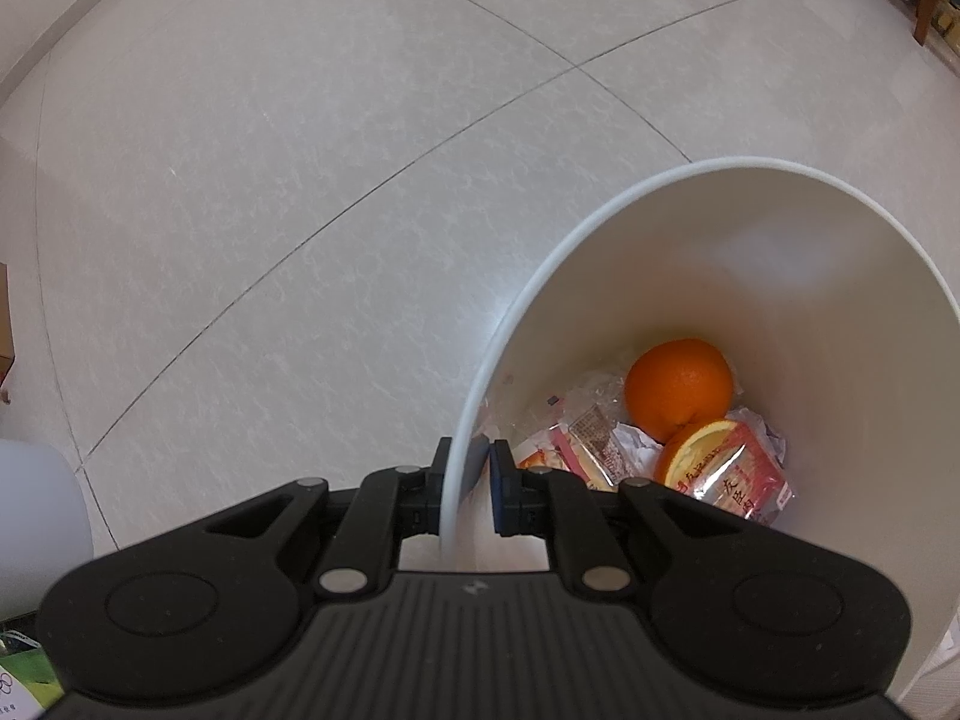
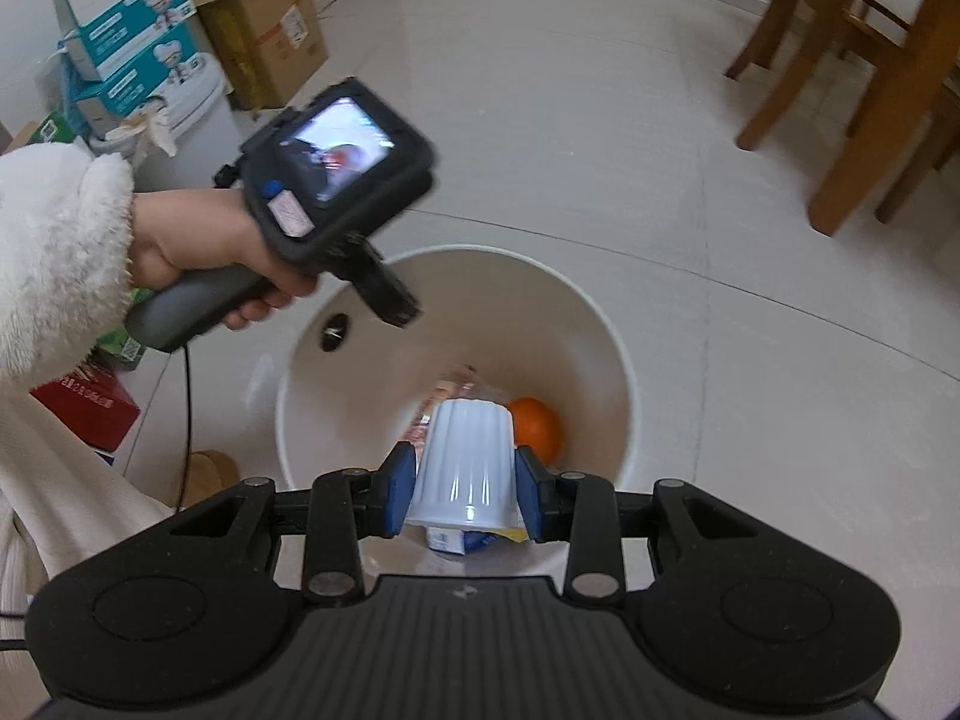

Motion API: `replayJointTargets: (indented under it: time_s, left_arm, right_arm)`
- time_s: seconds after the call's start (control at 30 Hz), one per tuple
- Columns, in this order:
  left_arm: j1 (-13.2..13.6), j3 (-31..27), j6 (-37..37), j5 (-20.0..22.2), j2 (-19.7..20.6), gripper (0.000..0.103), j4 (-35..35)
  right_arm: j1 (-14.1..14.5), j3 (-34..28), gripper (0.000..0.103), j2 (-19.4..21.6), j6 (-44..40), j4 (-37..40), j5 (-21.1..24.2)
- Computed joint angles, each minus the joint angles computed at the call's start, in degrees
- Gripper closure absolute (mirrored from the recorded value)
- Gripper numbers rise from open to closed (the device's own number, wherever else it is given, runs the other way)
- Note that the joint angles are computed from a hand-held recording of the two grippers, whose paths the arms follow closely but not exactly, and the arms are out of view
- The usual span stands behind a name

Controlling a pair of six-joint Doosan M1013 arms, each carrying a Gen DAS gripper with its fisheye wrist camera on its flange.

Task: Collect trash
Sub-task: 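Carry the white cup over the bin and release it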

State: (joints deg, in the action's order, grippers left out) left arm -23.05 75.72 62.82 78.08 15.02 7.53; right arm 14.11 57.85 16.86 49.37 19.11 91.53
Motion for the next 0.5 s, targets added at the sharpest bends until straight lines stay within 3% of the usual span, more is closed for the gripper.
replayJointTargets:
  time_s: [0.27, 0.33, 0.4, 0.5]
  left_arm:
    - [-0.08, 0.1, 0.32, -0.15, -0.03, 0.094, 0.23]
    - [0.01, 0.08, 0.35, -0.22, -0.02, 0.094, 0.05]
    - [0.02, 0.04, 0.41, -0.21, -0.02, 0.094, 0.09]
    - [0.16, 0.03, 0.42, -0.27, -0.05, 0.094, -0.2]
  right_arm:
    - [3.21, 0.86, 0.06, 0.7, 2.14, -1.4, -0.4]
    - [3.8, 1.01, 0.021, 0.72, 1.86, -2.47, -0.86]
    - [3.84, 2.58, 0.007, -0.35, 1.51, -2.6, -4.34]
    - [3.82, 2.46, 0.005, -0.34, 1.8, -2.48, -4.58]
